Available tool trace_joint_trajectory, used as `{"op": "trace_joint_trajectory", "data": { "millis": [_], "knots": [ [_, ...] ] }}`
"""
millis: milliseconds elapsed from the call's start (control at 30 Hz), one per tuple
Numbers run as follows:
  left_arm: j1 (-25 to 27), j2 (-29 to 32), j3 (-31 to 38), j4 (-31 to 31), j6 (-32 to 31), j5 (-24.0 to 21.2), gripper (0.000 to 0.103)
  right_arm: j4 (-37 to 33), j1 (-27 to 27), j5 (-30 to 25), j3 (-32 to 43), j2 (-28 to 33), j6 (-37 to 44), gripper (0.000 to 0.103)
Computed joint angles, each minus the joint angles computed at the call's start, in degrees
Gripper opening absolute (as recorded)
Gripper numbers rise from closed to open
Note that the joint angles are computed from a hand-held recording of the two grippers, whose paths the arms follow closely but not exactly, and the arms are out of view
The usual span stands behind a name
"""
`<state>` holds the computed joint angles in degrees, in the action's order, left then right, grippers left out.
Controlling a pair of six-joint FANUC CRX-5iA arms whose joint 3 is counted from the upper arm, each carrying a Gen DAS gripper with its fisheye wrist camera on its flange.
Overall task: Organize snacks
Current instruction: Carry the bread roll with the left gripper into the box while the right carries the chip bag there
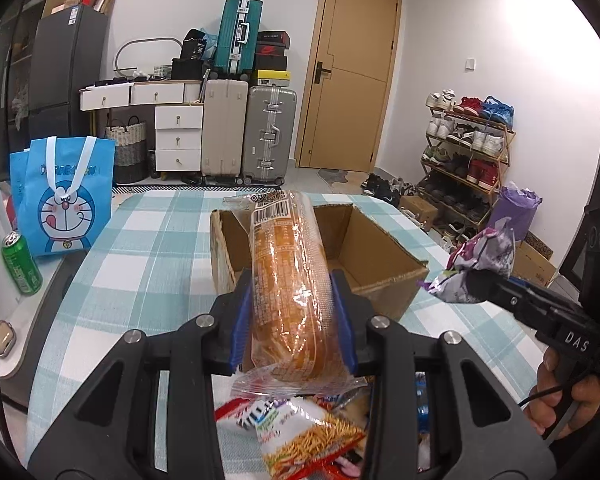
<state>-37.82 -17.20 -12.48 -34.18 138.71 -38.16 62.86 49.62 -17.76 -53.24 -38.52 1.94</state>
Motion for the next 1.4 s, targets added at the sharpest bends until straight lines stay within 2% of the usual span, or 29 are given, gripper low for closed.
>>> {"op": "trace_joint_trajectory", "data": {
  "millis": [167, 333, 533, 700, 867, 1100, 1267, 1300, 1400],
  "knots": [
    [1.0, 3.0, 3.1, 0.0, -1.2, 0.0, 0.033, -3.3, -1.6, 1.4, 2.4, 3.3, 2.8, 0.033],
    [3.0, 5.7, 4.9, 2.6, -3.4, 1.2, 0.033, -6.0, -2.8, 2.6, 4.5, 6.4, 5.8, 0.033],
    [4.2, 8.4, 6.5, 2.7, -3.4, 1.7, 0.033, -8.6, -3.9, 2.8, 6.8, 9.8, 8.7, 0.033],
    [5.7, 9.8, 6.6, 4.3, -3.7, 2.9, 0.033, -7.0, -5.0, 3.7, 7.2, 11.5, 7.3, 0.033],
    [6.5, 9.4, 5.9, 4.1, -3.1, 3.9, 0.033, 0.0, -7.7, 6.7, 6.6, 12.0, 2.4, 0.033],
    [7.8, 10.0, 6.8, 4.4, -2.7, 5.1, 0.033, -5.5, -7.5, 5.0, 9.6, 15.4, 8.2, 0.033],
    [8.3, 11.7, 7.8, 4.9, -3.7, 4.7, 0.033, 0.4, -10.4, 8.2, 8.4, 15.6, 3.4, 0.033],
    [8.1, 12.3, 8.3, 5.0, -3.9, 3.9, 0.033, -0.8, -9.8, 7.3, 8.8, 15.8, 4.8, 0.033],
    [8.2, 14.0, 8.9, 6.0, -5.0, 2.9, 0.034, -11.9, -7.5, 4.0, 11.8, 17.5, 14.4, 0.033]
  ]
}}
